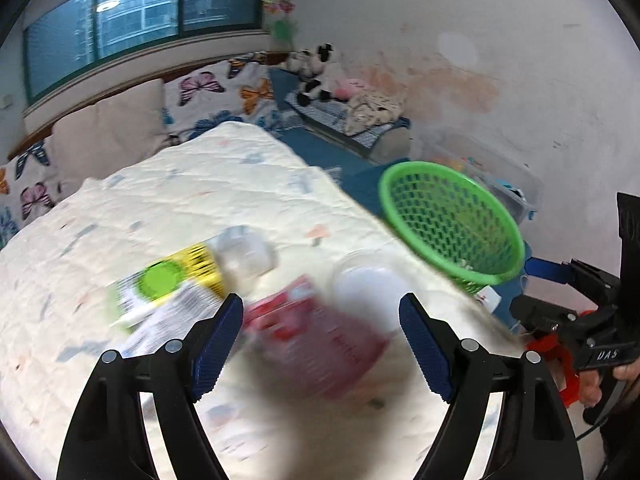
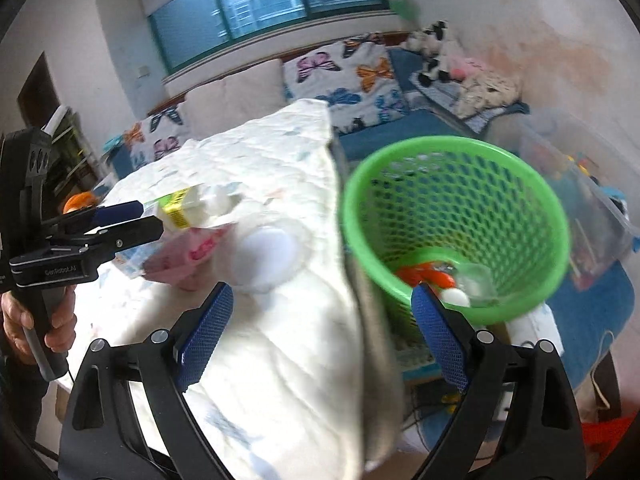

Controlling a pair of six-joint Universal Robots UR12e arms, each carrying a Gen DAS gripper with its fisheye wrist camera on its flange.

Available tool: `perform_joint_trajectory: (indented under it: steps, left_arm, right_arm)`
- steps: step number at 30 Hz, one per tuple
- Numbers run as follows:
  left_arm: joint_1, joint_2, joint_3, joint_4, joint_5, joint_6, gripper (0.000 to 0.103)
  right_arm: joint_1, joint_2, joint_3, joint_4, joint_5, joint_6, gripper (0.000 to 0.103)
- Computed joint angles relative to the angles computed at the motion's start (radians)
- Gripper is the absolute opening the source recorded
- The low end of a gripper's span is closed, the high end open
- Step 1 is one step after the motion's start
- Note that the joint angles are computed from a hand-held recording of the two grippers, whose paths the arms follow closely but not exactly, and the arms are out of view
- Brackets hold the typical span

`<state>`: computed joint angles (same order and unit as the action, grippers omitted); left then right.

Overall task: Collect trash
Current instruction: 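Grasp the pink wafer packet on the bed with the right tool, then grasp the white milk carton with the left tool while the right tool holds the packet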

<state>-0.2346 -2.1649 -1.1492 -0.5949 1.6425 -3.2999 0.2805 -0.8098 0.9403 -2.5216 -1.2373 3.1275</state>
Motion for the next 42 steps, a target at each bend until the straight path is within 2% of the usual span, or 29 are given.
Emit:
perform_joint_trajectory:
  steps: [7, 16, 27, 30, 37, 42]
  left_arm:
    - [0.029, 0.069, -0.114, 0.045, 0.039, -0.042, 0.079]
    - [0.055, 0.131, -0.220, 0.074, 0.063, -0.084, 0.080]
    - [0.066, 0.145, -0.258, 0.081, 0.063, -0.084, 0.083]
    - [0.067, 0.140, -0.252, 0.080, 0.068, -0.074, 0.085]
    - [0.071, 0.119, -0.221, 0.069, 0.056, -0.036, 0.087]
    - [0.069, 0.096, -0.186, 0.046, 0.055, -0.005, 0.087]
  right_arm:
    - [0.033, 0.046, -0.090, 0.077, 0.043, -0.064, 0.091]
    - [0.071, 0.130, -0.242, 0.226, 0.102, -0.135, 0.091]
    - [0.100, 0.257, -0.480, 0.397, 0.070, -0.155, 0.091]
    - [0.106, 0.276, -0.513, 0.425, 0.053, -0.160, 0.091]
    - [0.107, 0.273, -0.504, 0.427, 0.043, -0.154, 0.068]
    - [0.103, 0.246, -0.455, 0.385, 0.055, -0.144, 0.060]
